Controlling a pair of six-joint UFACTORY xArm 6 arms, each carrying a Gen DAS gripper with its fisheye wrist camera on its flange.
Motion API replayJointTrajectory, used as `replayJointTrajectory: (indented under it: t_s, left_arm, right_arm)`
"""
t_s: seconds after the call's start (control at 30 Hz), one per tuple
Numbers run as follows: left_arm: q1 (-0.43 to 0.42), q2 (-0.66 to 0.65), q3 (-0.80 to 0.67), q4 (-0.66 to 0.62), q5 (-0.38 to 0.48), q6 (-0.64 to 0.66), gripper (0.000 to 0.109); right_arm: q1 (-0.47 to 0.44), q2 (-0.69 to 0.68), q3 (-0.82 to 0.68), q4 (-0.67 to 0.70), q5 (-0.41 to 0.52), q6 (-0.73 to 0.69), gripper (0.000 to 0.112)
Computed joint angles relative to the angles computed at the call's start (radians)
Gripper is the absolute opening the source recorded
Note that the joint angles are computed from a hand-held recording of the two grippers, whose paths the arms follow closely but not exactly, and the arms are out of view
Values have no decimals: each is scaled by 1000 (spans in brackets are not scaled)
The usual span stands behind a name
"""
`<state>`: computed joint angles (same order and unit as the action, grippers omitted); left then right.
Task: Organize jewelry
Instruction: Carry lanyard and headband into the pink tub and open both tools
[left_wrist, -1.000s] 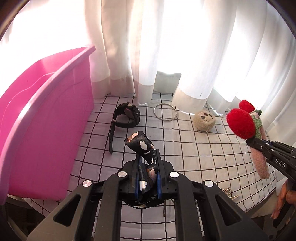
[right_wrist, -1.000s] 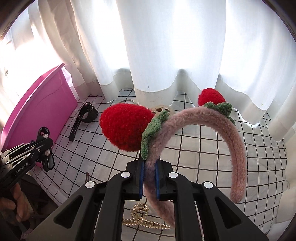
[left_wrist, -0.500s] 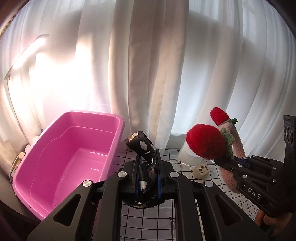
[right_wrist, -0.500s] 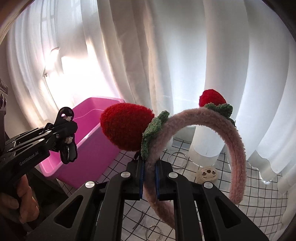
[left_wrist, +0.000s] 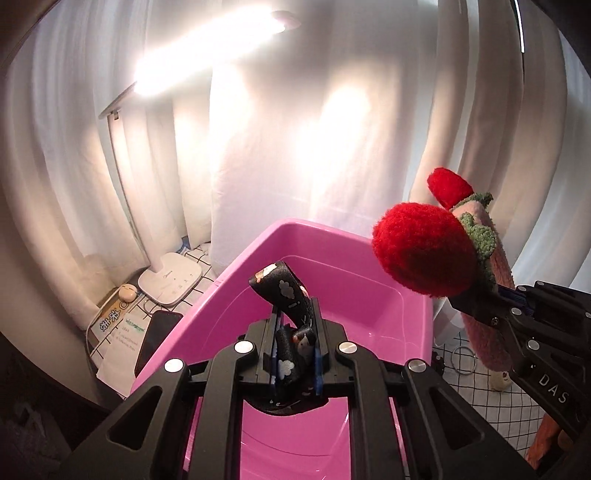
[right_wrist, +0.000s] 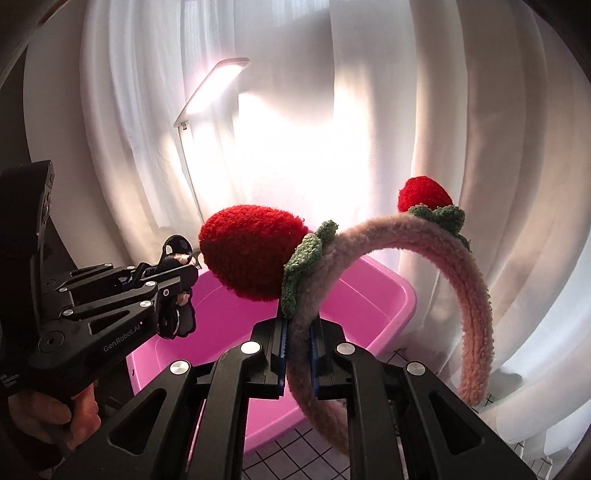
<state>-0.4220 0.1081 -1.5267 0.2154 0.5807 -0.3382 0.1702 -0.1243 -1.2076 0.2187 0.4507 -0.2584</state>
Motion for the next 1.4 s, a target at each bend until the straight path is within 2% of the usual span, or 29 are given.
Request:
replayJointTrajectory:
  t_s: [0.27, 0.4, 0.47, 0.5, 0.53, 0.57, 0.6, 0.63, 1.03, 1.23, 1.4]
  left_arm:
    - [55, 112, -71, -49, 113, 20, 14]
    - [72, 170, -130, -72, 177, 22, 18]
    - [80, 198, -165, -91, 220, 24, 22]
    - [83, 209, -181, -94, 241, 22, 25]
    - [84, 217, -194, -89, 262, 15, 34]
    - [86, 221, -200, -82, 274, 7, 43]
    - [88, 219, -198, -72, 275, -5, 68]
    - [89, 209, -183, -61, 261, -18, 84]
    - [82, 107, -94, 30, 226, -88, 96]
    - [69, 28, -29, 16, 182, -92, 96]
    - [40, -33, 15, -6, 164, -79, 96]
  right_arm:
    - [43, 265, -268, -22, 181, 25, 10]
    - [42, 394, -436, -38, 282, 61, 12]
    - [42, 416, -473, -65, 310, 84, 23]
    - [45, 419, -476, -93, 302, 104, 40]
    - [48, 409, -461, -102, 282, 114, 56]
    - [46, 401, -450, -103, 266, 116, 60]
    - [40, 390, -432, -94, 256, 110, 61]
    - [37, 390, -432, -88, 257, 107, 61]
    - [21, 328, -355, -100, 233, 157, 61]
    - [16, 213, -233, -113, 174, 197, 61]
    - [0, 73, -77, -108, 109, 223, 61]
